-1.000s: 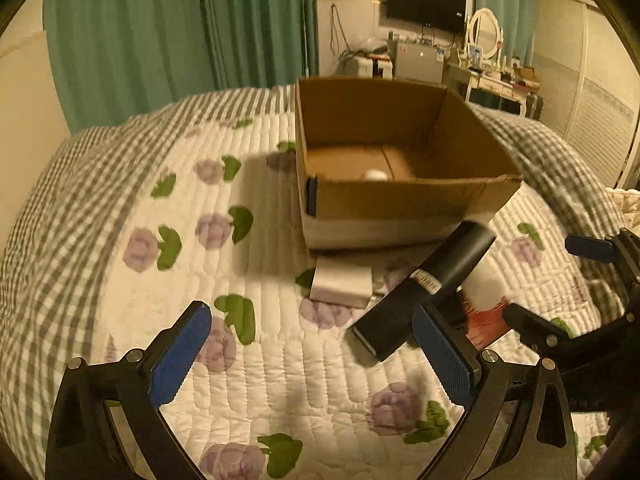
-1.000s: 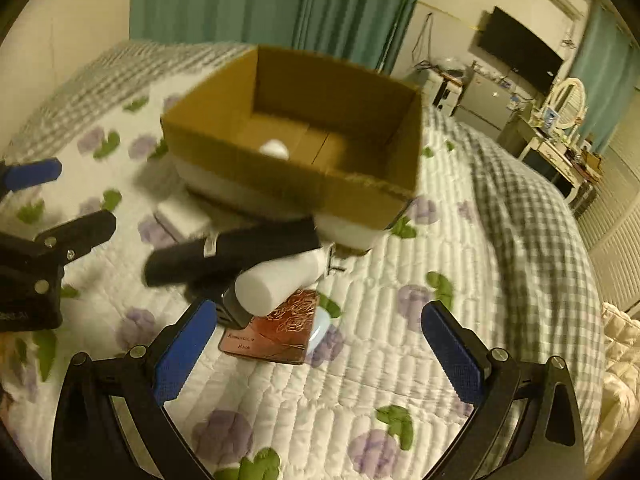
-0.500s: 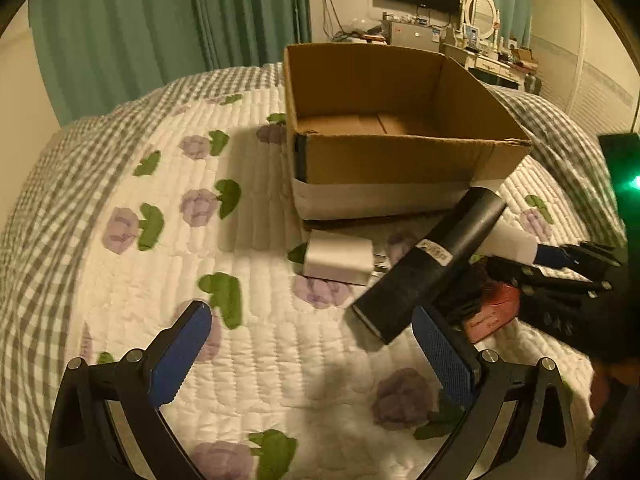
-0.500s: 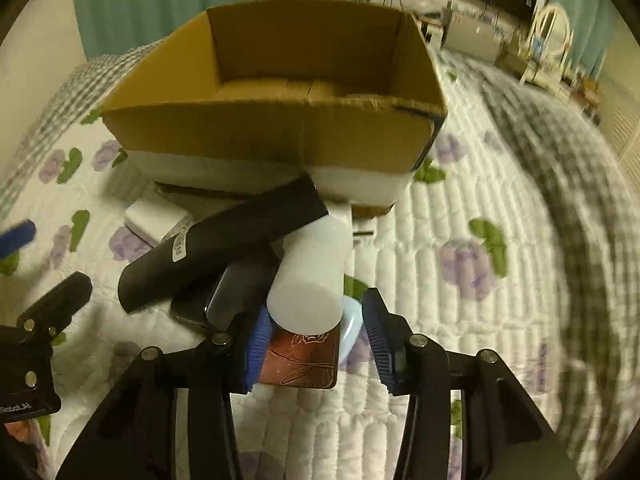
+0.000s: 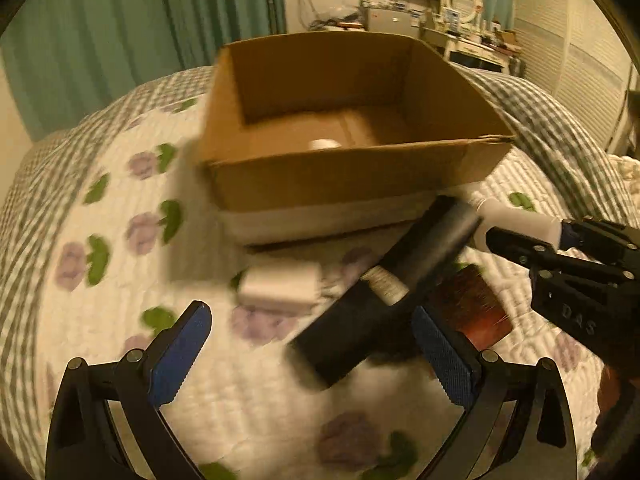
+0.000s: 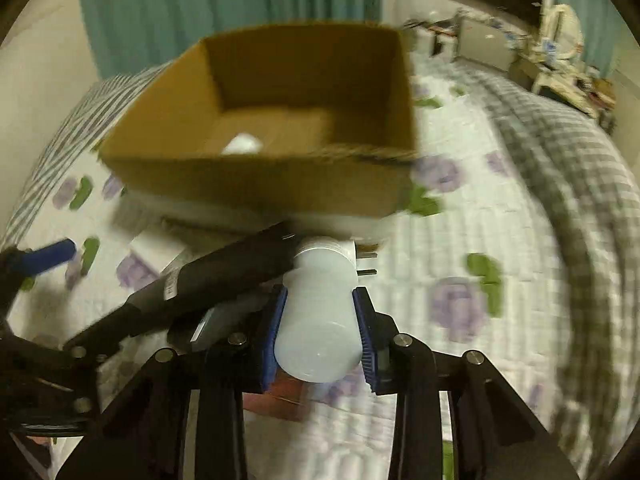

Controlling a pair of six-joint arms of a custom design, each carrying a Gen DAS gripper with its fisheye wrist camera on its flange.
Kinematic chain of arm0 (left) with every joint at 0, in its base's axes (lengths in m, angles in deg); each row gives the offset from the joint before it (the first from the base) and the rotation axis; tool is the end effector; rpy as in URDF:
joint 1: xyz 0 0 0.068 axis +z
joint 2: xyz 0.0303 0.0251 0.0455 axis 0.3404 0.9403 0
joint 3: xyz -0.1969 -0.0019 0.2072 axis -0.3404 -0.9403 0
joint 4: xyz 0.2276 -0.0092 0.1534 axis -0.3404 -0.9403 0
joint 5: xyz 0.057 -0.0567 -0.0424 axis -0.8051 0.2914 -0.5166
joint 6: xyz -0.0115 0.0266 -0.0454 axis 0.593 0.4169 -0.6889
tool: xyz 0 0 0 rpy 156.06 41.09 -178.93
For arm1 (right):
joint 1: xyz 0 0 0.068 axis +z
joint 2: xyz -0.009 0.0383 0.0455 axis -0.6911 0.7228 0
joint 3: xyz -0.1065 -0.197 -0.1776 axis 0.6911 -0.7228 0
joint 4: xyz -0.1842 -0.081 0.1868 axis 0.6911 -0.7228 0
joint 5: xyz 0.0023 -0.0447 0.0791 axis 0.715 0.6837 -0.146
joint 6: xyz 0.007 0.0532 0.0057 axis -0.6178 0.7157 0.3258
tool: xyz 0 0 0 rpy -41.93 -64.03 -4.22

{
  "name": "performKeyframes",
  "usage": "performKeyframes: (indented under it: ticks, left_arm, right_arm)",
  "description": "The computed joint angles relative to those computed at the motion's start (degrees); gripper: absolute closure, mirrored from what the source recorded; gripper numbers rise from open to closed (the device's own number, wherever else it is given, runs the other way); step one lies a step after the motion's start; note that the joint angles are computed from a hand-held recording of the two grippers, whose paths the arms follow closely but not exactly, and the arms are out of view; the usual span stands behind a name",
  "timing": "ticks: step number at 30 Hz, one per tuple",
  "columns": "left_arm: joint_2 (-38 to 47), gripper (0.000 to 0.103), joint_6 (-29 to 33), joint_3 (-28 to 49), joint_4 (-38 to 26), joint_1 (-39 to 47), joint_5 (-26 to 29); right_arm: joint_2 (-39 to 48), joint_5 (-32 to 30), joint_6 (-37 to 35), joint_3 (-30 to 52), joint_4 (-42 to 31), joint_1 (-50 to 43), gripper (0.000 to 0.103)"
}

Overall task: Organize rigid objects
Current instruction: 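Grasp the black remote with left tool while right tool grasps the white bottle, then place the remote and white bottle into the box and release both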

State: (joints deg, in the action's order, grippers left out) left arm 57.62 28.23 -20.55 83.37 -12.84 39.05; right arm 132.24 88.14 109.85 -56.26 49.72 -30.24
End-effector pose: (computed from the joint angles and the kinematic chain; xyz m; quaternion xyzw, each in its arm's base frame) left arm 0.2983 -0.1937 0.1110 0.3423 0.8862 -0.0863 0.3001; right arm 0.2452 0.0478 0.0872 0.1703 0.9338 -0.0339 0.3128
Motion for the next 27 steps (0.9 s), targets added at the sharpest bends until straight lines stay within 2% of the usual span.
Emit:
performKeyframes:
  ticks: [3,5,7,9,10,11,12,14,17,19,21,25,27]
  left_arm:
    - [2.64,0.002,0.80,3.11,-1.30,-2.78,-1.66]
    - [4.80,0.003,0.04,5.85,-2.88,-3.77,-2.94]
    - [6.36,0.003,-0.65,8.11,-4.46,-3.35,0.22]
    - [7.56,0.006,-0.65,9.48,-5.57,-3.47,0.80]
    - [8.44,0.013,-0.30,10.31,-6.32,-3.55,1.42]
    - [9.25,0.029,0.11,11.31,-7.51,-3.69,1.61]
    - [10.12,0.040,0.65,12.27,-8.95,-3.85,2.13]
    - [10.55,0.043,0.95,12.99,-9.80,-3.58,3.72]
    - [8.69,0.053,1.13,11.67,-9.45,-3.22,4.62]
    - [6.00,0.068,1.43,9.28,-8.27,-3.04,4.75]
    - [3.77,0.077,1.40,7.95,-8.52,-3.17,4.99]
    - [-1.63,0.083,3.05,5.49,-10.24,-2.41,6.74]
    - [-3.62,0.084,3.05,4.75,-11.06,-2.34,6.89]
  right_arm:
    - [-3.63,3.64,-0.64,-1.57,-1.79,0.03,0.071]
    - [-5.57,1.37,-0.92,-2.77,-1.54,-2.83,0.071]
    - [-7.39,-1.44,-0.90,-3.71,-0.84,-6.00,0.071]
    - [-8.88,-2.09,-0.98,-3.95,-1.36,-7.31,0.071]
    - [-9.39,-1.99,-1.18,-4.12,-1.51,-7.61,0.071]
    - [-10.02,-1.81,-1.29,-4.37,-1.71,-7.79,0.071]
    - [-10.24,-1.95,-1.35,-4.48,-1.60,-7.93,0.071]
    - [-10.02,-2.63,-1.23,-4.75,-0.74,-8.31,0.071]
    - [-9.57,-2.96,-0.70,-5.02,0.14,-8.40,0.071]
    - [-9.18,-2.59,-0.39,-4.90,-0.02,-7.77,0.071]
    - [-9.44,-1.94,0.02,-4.98,-0.21,-6.91,0.071]
    - [-12.77,-0.78,-0.17,-4.91,-2.33,-5.63,0.071]
    - [-15.44,-0.05,-0.11,-4.67,-4.51,-4.74,0.071]
